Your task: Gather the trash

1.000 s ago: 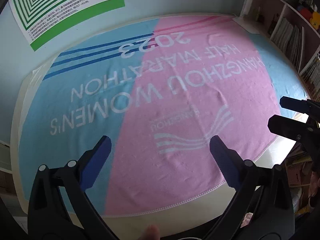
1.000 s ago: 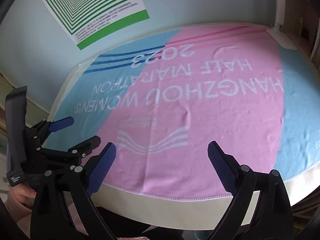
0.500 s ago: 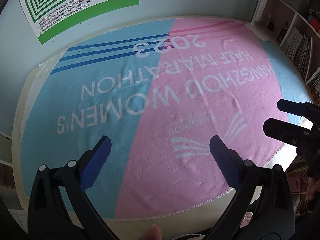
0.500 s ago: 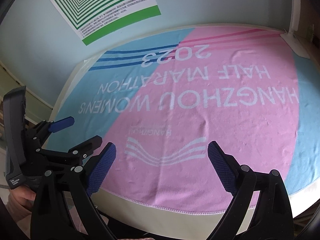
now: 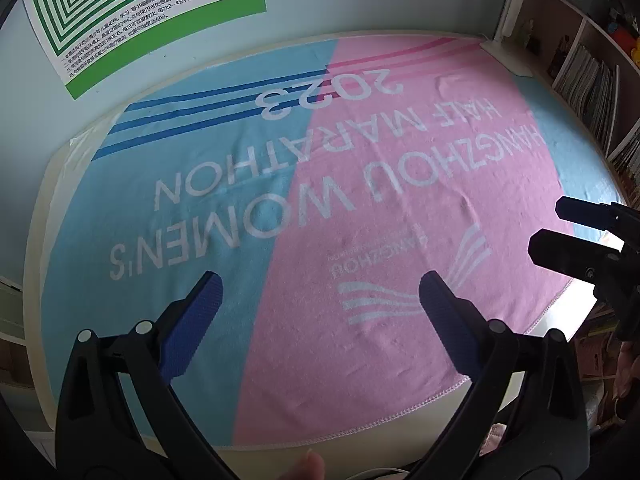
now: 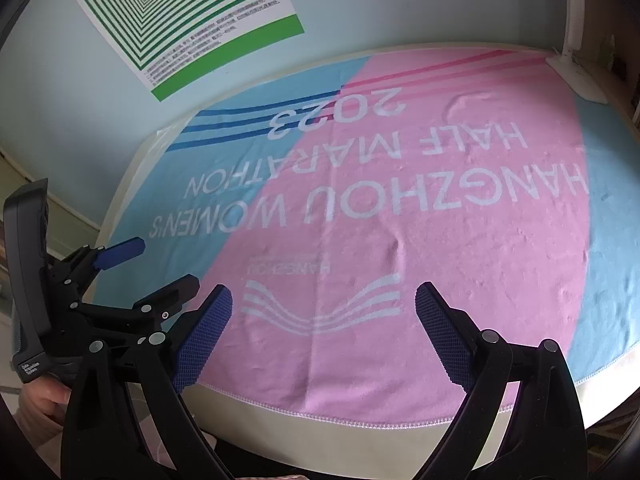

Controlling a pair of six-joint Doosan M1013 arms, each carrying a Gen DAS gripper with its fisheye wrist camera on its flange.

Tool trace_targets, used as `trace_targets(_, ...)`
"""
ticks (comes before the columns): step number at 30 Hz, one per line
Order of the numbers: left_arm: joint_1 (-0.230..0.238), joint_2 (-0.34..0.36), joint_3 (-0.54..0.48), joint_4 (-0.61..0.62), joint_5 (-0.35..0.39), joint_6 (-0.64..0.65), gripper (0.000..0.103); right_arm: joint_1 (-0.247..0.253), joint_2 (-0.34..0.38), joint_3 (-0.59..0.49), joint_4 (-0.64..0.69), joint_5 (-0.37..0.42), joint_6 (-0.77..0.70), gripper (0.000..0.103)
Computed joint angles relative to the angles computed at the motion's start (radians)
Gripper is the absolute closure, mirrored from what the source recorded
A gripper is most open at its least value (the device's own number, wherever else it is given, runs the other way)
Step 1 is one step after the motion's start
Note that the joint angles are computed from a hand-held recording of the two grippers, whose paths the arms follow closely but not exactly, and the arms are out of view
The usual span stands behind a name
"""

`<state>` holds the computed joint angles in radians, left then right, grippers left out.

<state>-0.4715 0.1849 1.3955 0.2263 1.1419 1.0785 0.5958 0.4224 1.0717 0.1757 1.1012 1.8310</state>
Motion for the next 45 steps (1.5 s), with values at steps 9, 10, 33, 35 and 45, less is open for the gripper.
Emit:
trace_targets(9, 0.0, -0.001, 0.0, -0.002, -0.006, 0.016, 0.007, 0.002, -0.009, 0.01, -0.019, 0.0, 0.026, 0.011)
trace_targets(10, 0.0, -0.001, 0.001, -0.004, -0.006, 0.018, 0.007, 0.003, -0.009, 0.011, -0.02, -0.001, 0.027, 0.011)
trace_targets(33, -0.003, 0.003, -0.007, -0.003, -0.001, 0.025, 0.007, 0.0, -0.011, 0.012, -0.031, 0.003, 0.047, 0.011)
trace_targets(35, -0.003, 0.003, -0.007, -0.001, 0.0, 0.025, 0.007, -0.001, -0.011, 0.013, -0.03, 0.001, 0.049, 0.011)
trace_targets(45, -0.003, 0.005, -0.01, 0.001, 0.001, 0.028, 0.007, 0.0, -0.01, 0.011, -0.033, 0.005, 0.051, 0.011)
